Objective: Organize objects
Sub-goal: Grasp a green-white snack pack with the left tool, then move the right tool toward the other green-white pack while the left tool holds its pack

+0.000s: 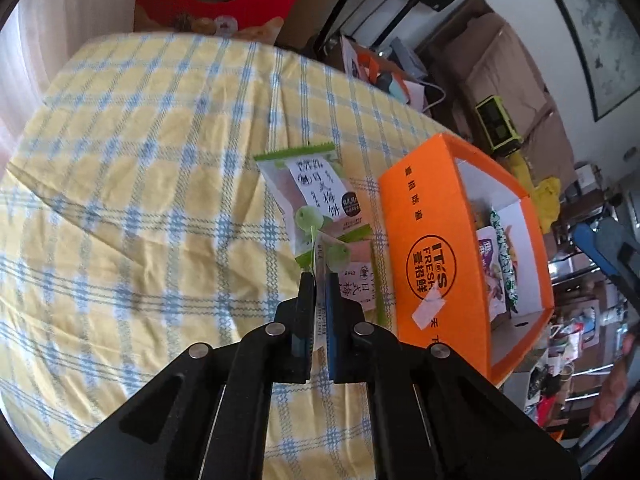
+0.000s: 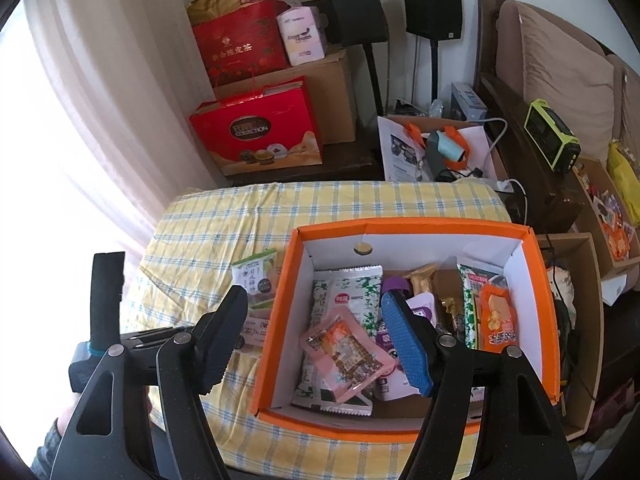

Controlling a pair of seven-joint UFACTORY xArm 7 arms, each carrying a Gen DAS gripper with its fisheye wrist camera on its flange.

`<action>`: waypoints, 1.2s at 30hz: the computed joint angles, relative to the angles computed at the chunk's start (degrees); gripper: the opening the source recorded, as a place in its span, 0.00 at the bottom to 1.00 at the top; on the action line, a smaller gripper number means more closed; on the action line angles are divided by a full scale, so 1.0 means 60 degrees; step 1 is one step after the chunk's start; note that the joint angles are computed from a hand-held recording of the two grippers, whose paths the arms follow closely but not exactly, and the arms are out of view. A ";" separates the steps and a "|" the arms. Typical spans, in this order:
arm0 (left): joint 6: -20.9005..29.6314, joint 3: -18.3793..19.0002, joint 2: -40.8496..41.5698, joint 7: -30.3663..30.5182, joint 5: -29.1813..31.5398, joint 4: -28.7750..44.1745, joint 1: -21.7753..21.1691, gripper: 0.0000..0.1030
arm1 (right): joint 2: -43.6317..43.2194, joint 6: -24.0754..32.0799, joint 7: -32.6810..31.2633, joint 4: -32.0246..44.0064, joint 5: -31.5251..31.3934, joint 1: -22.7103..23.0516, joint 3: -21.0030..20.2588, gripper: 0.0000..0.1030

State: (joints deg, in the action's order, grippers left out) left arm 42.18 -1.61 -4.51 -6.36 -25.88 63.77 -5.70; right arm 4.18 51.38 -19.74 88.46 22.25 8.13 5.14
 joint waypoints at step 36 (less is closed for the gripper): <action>0.0057 0.0968 -0.1391 0.0548 0.0462 -0.0054 0.0941 0.02 | 0.3291 0.0945 0.2063 0.2919 -0.2101 0.1758 0.0578 0.55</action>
State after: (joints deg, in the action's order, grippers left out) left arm 42.52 4.20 -12.86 -3.07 -23.11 63.45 -0.05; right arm 23.92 57.05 -7.36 105.97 9.65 18.67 8.61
